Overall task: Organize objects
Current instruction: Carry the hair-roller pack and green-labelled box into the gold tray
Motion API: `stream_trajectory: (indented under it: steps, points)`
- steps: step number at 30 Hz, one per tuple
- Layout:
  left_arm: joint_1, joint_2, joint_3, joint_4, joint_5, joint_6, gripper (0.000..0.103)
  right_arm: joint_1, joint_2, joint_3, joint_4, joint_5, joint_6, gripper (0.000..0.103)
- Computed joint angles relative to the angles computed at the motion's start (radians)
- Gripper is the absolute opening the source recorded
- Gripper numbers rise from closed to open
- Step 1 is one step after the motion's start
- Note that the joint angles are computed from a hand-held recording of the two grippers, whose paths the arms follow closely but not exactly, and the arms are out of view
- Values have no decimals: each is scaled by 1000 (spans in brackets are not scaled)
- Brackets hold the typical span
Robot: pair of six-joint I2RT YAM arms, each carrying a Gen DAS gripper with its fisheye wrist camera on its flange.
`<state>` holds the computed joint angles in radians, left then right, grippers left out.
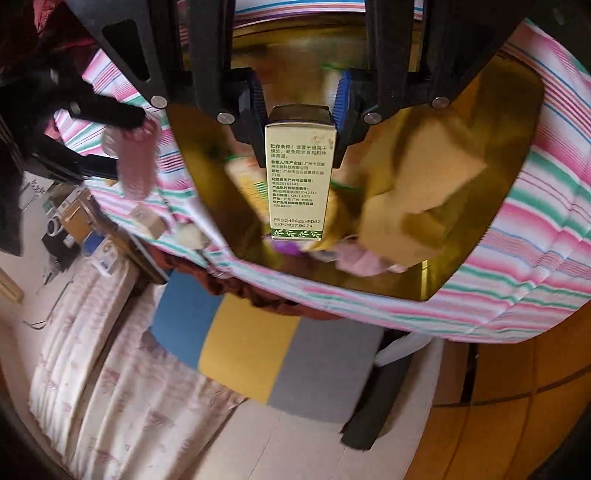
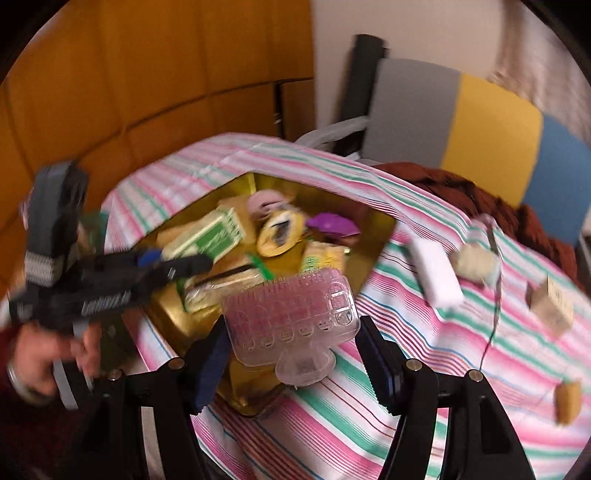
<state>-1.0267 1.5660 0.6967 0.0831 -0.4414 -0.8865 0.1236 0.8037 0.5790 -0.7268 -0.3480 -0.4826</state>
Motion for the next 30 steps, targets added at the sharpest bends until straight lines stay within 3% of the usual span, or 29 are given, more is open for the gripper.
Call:
stream_trajectory:
  steps: [7, 10, 12, 14, 30]
  points:
    - [63, 10, -27, -23, 73, 2, 30, 143, 33, -35, 43, 124, 50, 68]
    - [74, 44, 1, -49, 117, 33, 30, 148, 38, -39, 39, 138, 76, 73]
    - [54, 45, 11, -82, 84, 21, 38, 122, 28, -37, 31, 111, 79, 78]
    - [43, 32, 16, -110, 51, -4, 54, 95, 18, -33, 19, 80, 81, 79]
    - [22, -159, -88, -151, -177, -166, 61, -56, -30, -38, -32, -51, 119, 80]
